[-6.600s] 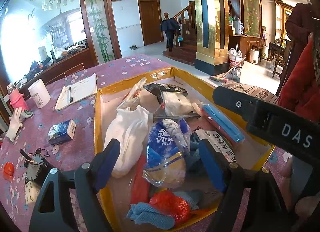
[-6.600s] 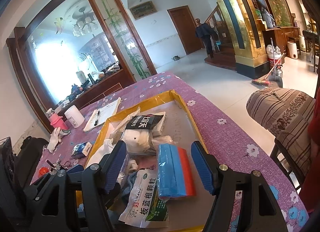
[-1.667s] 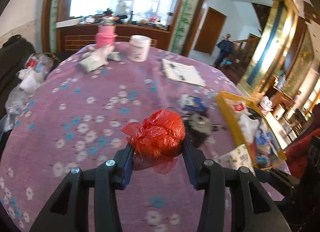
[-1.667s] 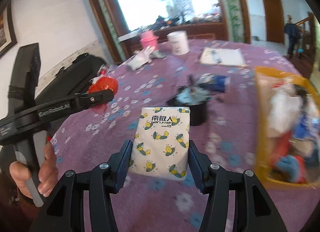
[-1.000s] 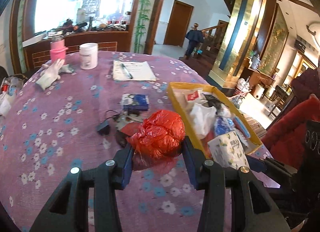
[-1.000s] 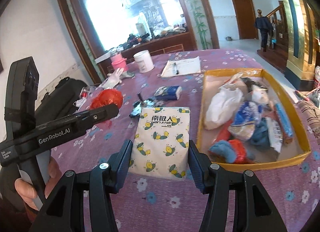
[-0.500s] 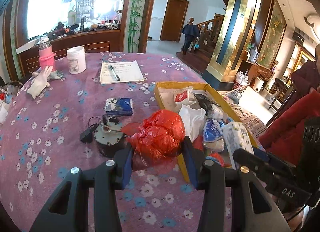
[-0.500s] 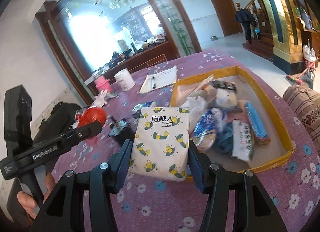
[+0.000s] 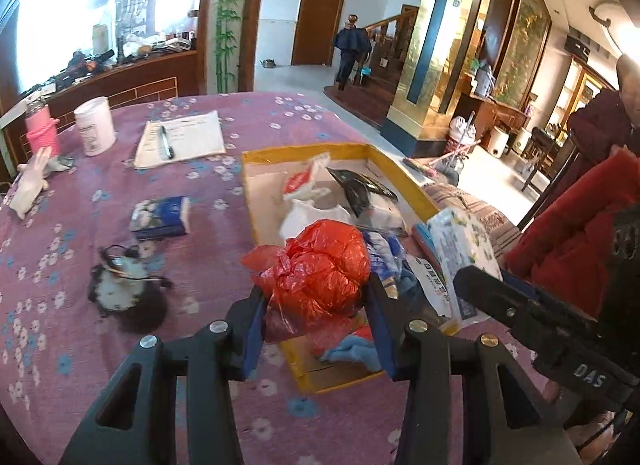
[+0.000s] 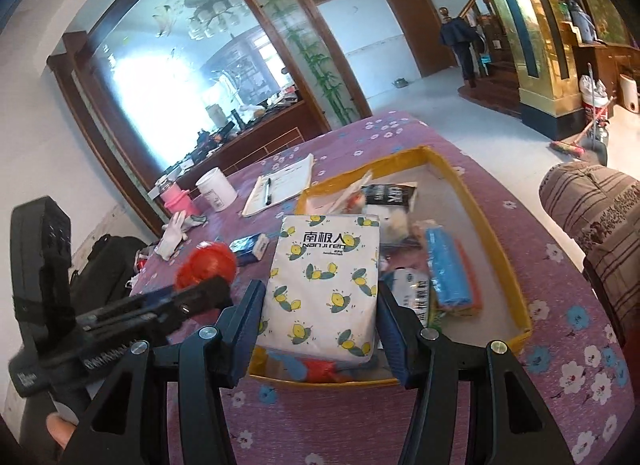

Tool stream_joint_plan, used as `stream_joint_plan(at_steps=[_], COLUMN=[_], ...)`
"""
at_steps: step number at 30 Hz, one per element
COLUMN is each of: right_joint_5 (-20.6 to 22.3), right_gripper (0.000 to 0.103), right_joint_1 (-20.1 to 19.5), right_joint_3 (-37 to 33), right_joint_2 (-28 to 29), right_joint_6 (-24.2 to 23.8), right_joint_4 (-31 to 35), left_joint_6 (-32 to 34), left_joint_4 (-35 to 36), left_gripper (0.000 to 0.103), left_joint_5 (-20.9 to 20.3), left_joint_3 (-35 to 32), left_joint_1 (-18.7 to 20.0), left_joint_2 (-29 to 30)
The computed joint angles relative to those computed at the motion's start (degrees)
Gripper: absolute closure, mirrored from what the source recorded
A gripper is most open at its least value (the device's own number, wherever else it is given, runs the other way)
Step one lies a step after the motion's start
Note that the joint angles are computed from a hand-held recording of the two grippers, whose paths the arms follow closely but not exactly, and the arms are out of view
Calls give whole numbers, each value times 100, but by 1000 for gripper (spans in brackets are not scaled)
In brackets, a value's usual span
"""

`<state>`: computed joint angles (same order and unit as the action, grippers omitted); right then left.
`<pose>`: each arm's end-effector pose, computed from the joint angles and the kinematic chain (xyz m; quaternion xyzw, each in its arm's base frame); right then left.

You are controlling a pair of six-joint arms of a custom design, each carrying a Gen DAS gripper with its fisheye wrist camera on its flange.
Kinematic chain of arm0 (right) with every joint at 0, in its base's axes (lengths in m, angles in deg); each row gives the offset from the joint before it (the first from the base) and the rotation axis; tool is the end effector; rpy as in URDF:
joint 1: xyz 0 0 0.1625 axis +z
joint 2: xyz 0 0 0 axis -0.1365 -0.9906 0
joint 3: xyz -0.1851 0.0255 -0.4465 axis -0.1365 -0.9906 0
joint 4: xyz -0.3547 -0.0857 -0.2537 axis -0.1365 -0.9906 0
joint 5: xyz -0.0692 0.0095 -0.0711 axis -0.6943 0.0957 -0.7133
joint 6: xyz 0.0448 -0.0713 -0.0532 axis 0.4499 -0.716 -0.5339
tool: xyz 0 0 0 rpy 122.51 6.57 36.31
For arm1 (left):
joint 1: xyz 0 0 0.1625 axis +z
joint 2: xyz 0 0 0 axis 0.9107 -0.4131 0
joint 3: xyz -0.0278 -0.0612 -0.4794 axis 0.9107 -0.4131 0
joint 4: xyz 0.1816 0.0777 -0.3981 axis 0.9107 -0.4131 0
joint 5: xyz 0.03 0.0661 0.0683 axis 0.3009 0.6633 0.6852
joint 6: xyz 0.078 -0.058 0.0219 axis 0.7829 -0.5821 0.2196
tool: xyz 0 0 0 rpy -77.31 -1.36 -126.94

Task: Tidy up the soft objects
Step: 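Lift and carry the tissue pack and red bag over the yellow tray, then lower the tissue pack and red bag into the tray with both grippers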

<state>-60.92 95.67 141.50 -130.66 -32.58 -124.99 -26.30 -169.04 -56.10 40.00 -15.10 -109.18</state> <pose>0.0746 -0.6293 0.3410 -0.0600 -0.8166 0.5398 0.1953 -0.4302 -0.7754 0.0391 0.4534 0.8706 -0.1532 0.1140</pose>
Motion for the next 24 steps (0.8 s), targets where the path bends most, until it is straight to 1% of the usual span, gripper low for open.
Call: stream_joint_plan(at_steps=[4, 10, 16, 18, 21, 24], right_joint_5=[-16, 53, 82, 83, -71, -6], right_gripper=[45, 45, 45, 45, 45, 45], right_joint_1=[-69, -139, -176, -187, -158, -204], right_joint_3=[3, 22, -192, -236, -362, -426], right_joint_2=[-35, -103, -107, -119, -101, -155], right_joint_6=[116, 111, 143, 180, 65, 83], right_joint_4=[4, 63, 422, 479, 601, 783], left_joint_6=[-52, -50, -77, -21, 32, 13], left_joint_4=[156, 281, 606, 632, 697, 699], left_gripper=[59, 59, 59, 59, 59, 59], left_joint_5=[-36, 85, 139, 162, 183, 238], left_joint_3=[-155, -310, -577, -645, -784, -876], left_joint_1=[-15, -12, -33, -62, -111, -146], left_joint_2=[174, 317, 441, 483, 576, 650])
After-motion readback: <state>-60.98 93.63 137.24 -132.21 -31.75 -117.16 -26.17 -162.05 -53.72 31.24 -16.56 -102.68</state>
